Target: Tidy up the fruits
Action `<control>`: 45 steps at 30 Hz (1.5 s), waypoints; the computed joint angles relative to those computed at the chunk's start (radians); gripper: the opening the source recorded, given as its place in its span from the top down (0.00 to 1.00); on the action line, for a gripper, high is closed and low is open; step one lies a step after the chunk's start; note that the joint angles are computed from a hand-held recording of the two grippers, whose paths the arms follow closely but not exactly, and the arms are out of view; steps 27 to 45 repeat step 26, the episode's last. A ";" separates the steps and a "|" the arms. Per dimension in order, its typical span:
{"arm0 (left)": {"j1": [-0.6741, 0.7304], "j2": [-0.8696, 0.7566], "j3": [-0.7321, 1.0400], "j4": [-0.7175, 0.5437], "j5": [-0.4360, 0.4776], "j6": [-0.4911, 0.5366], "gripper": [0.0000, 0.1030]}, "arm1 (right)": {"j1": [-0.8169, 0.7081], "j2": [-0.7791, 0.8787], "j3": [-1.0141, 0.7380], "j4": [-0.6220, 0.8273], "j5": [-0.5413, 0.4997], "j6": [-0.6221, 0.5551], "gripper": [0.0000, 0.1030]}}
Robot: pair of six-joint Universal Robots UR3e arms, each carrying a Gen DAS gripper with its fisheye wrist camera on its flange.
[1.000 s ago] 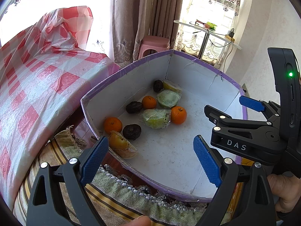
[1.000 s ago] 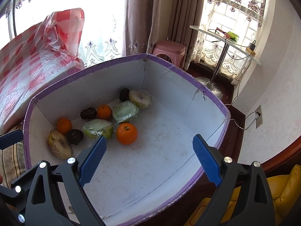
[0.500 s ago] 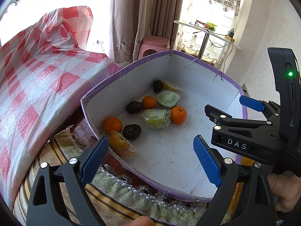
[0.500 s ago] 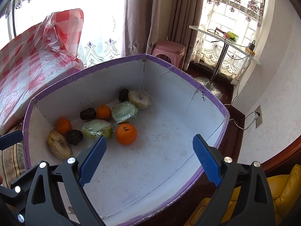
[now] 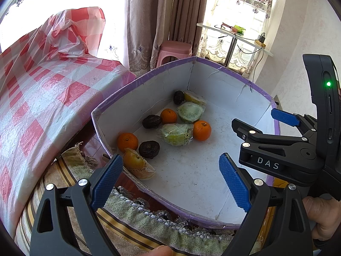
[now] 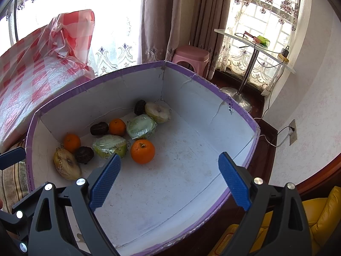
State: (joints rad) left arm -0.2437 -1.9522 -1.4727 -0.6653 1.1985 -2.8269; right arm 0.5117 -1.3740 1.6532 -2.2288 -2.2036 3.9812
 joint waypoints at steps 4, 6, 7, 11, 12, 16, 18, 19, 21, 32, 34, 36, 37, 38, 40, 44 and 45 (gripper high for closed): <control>0.000 0.000 0.000 0.000 0.000 0.000 0.14 | -0.001 -0.001 0.001 0.000 0.001 -0.001 0.10; 0.000 0.000 0.000 -0.001 0.000 0.000 0.14 | 0.000 -0.001 0.000 0.002 -0.001 0.003 0.10; 0.000 0.000 0.000 -0.001 0.000 0.000 0.14 | 0.000 -0.001 0.000 0.002 -0.001 0.003 0.10; -0.001 0.002 -0.007 0.012 0.002 -0.003 0.14 | 0.000 -0.003 0.002 0.005 -0.001 0.004 0.10; -0.004 0.001 -0.010 0.020 0.009 -0.006 0.14 | 0.000 -0.004 0.002 0.005 -0.002 0.004 0.10; -0.011 -0.006 -0.012 0.035 0.022 -0.012 0.14 | 0.001 -0.010 0.011 0.008 -0.004 0.009 0.10; -0.011 -0.009 0.000 0.018 0.014 -0.005 0.13 | 0.000 -0.013 0.015 0.007 -0.003 0.008 0.10; -0.009 -0.010 0.006 0.006 0.009 -0.002 0.13 | 0.000 -0.013 0.015 0.005 -0.004 0.009 0.10; 0.007 0.001 0.003 -0.010 -0.033 0.008 0.13 | 0.003 -0.016 0.016 0.003 -0.007 0.015 0.10; 0.078 0.116 -0.089 0.043 -0.089 -0.016 0.04 | 0.028 -0.016 -0.018 -0.016 -0.010 0.007 0.09; 0.078 0.116 -0.089 0.043 -0.089 -0.016 0.04 | 0.028 -0.016 -0.018 -0.016 -0.010 0.007 0.09; 0.078 0.116 -0.089 0.043 -0.089 -0.016 0.04 | 0.028 -0.016 -0.018 -0.016 -0.010 0.007 0.09; 0.078 0.116 -0.089 0.043 -0.089 -0.016 0.04 | 0.028 -0.016 -0.018 -0.016 -0.010 0.007 0.09; 0.078 0.116 -0.089 0.043 -0.089 -0.016 0.04 | 0.028 -0.016 -0.018 -0.016 -0.010 0.007 0.09; 0.078 0.116 -0.089 0.043 -0.089 -0.016 0.04 | 0.028 -0.016 -0.018 -0.016 -0.010 0.007 0.09; 0.078 0.116 -0.089 0.043 -0.089 -0.016 0.04 | 0.028 -0.016 -0.018 -0.016 -0.010 0.007 0.09; 0.078 0.116 -0.089 0.043 -0.089 -0.016 0.04 | 0.028 -0.016 -0.018 -0.016 -0.010 0.007 0.09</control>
